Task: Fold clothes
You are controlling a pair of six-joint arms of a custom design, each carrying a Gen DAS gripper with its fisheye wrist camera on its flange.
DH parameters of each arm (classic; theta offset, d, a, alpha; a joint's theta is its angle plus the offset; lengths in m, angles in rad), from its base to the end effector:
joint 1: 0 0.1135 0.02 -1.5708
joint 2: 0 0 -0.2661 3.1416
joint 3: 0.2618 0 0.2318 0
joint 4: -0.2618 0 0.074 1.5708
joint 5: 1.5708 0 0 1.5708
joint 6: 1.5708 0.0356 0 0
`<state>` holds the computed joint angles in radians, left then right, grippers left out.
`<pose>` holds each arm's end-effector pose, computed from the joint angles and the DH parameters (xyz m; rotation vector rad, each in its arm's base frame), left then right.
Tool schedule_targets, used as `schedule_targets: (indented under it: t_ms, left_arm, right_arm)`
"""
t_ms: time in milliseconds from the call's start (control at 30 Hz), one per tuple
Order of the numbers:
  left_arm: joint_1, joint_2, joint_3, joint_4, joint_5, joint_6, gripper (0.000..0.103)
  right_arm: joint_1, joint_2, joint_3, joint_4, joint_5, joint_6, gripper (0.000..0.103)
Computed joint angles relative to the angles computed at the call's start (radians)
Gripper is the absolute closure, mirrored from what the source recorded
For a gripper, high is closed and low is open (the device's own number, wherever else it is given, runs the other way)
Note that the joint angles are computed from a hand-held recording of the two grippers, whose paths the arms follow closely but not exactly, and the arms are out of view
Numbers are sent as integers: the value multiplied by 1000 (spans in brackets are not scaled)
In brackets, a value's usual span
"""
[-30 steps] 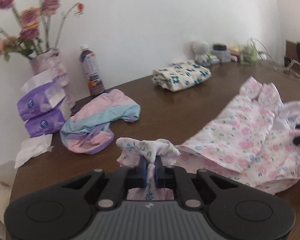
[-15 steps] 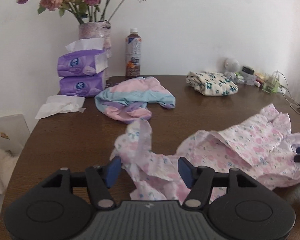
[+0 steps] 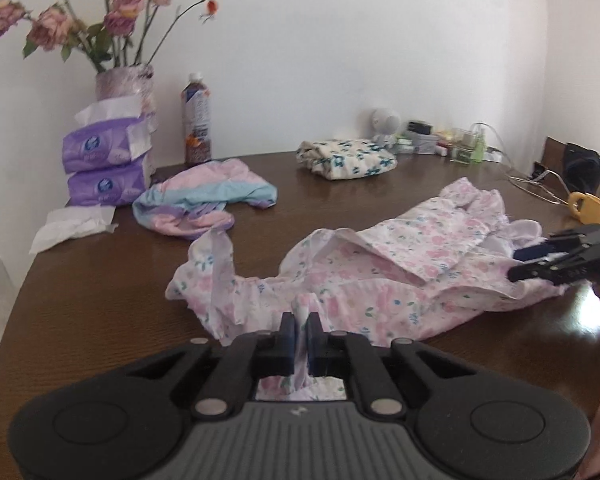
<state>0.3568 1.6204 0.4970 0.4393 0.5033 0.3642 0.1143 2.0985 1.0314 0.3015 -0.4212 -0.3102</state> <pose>0.2549 0.0767 0.1369 0.2699 2.1447 -0.1568 0.3872 0.0591 0.1025 -0.6820 2.1812 0.3894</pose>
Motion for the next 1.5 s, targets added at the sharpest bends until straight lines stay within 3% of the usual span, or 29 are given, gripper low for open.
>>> schedule_targets:
  t_ms: [67,200,233,333,500,633,733,967,1133,1233,1500]
  left_arm:
    - [32,-79,-36,-79,95,125,98]
    - [66,-203,-83,-293,134,359,93]
    - [73,-225,-100,-309,114,377,92]
    - [129,-277,-146,-282,95,335,86]
    - [201,-307,-166,-139,89,101,58]
    - [130,-185,-86,-90,6,-42,58]
    - [59,-88,-39,-98,3,-28,58]
    - [-85,-24,-33,-165,-118,179,58]
    - [-72,-61,-40,-123,-145,105,57]
    - [-101,-51,25,-97,-147,25,54]
    - [-294,202,281,-130,-198,-81,52]
  right_arm:
    - [3,0,1,1,2,0,50]
    - [15,-2,2,2,-4,-8,49]
    - [20,-3,3,2,-6,-11,49]
    - [38,-3,12,-3,-12,-24,49]
    - [90,5,43,-43,-29,-63,49]
    - [123,-14,27,-84,-28,-122,49]
    - [128,-39,1,-122,-17,-164,49]
    - [44,-83,9,-153,-43,-133,48]
    - [-8,-35,89,-138,28,-90,48]
    - [-19,10,128,-119,82,-61,48]
    - [-60,58,108,-55,106,1,48]
